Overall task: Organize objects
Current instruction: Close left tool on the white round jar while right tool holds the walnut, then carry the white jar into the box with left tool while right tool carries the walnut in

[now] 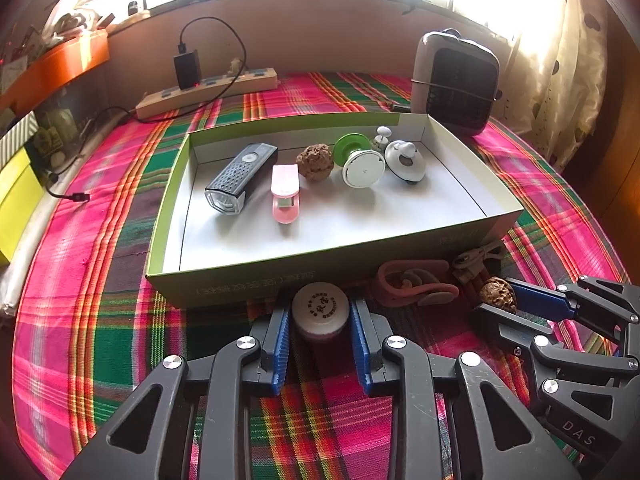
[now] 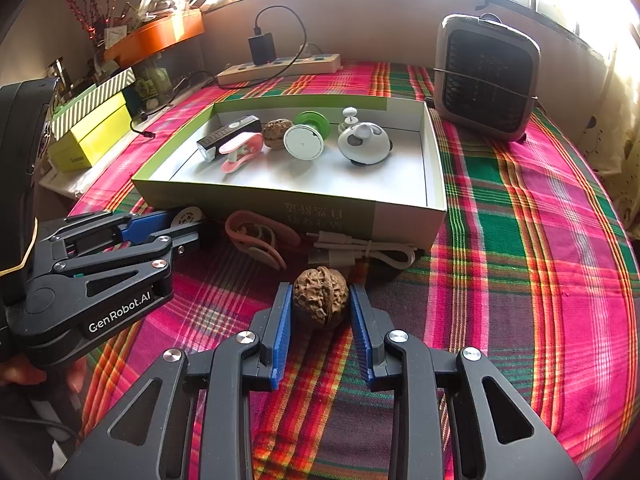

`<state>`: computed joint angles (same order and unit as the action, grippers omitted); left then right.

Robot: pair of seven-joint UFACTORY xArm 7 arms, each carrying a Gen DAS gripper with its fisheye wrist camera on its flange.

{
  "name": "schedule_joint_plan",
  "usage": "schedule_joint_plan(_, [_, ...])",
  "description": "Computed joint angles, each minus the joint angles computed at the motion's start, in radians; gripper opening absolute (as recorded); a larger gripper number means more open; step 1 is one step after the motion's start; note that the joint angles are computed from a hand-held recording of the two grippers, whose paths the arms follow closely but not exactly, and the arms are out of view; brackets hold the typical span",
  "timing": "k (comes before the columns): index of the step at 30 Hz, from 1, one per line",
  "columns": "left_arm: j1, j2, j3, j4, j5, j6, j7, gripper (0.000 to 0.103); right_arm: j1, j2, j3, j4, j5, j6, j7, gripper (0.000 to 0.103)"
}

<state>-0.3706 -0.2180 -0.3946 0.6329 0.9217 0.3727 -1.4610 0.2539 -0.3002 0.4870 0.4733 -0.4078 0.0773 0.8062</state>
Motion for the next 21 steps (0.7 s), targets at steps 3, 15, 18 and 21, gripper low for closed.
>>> schedule_joint_plan(3, [0.000,-0.002,0.001,-0.002,-0.001,-0.001,0.000,0.025,0.001,0.001,-0.002,0.001,-0.001,0.000,-0.001,0.029])
schedule_joint_plan(15, [0.018,-0.080,-0.028,-0.030,-0.032,-0.010,0.017,0.025,0.019,-0.029,-0.009,0.005,0.010,0.002,-0.020,0.029])
schedule_joint_plan(18, [0.030,-0.105,-0.042,-0.034,-0.047,-0.008,0.032,0.025,0.032,-0.039,-0.021,0.008,0.025,-0.001,-0.040,0.029])
schedule_joint_plan(21, [0.043,-0.123,-0.053,-0.036,-0.066,-0.005,0.049,0.025,0.026,-0.045,-0.019,0.014,0.032,-0.003,-0.052,0.029])
